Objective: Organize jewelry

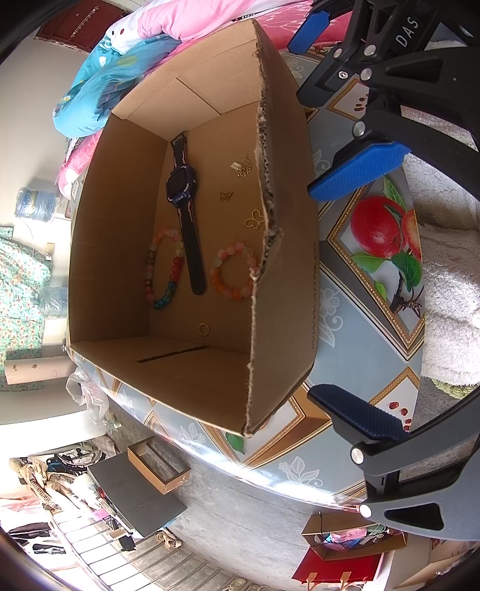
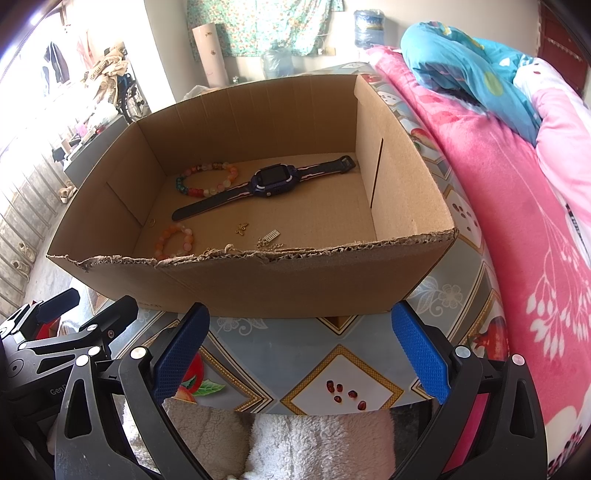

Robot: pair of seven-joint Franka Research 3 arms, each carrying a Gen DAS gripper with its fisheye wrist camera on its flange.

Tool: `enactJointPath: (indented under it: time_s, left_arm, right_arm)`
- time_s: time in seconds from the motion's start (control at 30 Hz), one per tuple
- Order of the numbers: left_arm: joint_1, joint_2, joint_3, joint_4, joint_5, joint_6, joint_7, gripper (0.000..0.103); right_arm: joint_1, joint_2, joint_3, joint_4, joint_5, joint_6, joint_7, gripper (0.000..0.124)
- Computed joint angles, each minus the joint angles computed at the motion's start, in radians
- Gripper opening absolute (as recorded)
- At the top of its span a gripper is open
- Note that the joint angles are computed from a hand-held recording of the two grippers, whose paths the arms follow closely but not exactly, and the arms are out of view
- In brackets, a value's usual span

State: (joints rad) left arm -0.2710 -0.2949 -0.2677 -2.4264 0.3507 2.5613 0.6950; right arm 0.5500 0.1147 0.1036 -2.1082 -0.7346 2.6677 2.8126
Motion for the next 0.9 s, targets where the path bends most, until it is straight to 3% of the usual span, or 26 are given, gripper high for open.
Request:
enactJointPath:
  time_s: [0.9]
  left_arm:
    - [-0.003,-0.001,0.000,0.001,-0.005,-0.004,0.000,0.097]
  right_arm:
    - [0.000,-0.001,0.001,0.002,0.010,-0.005,-0.008,0.095]
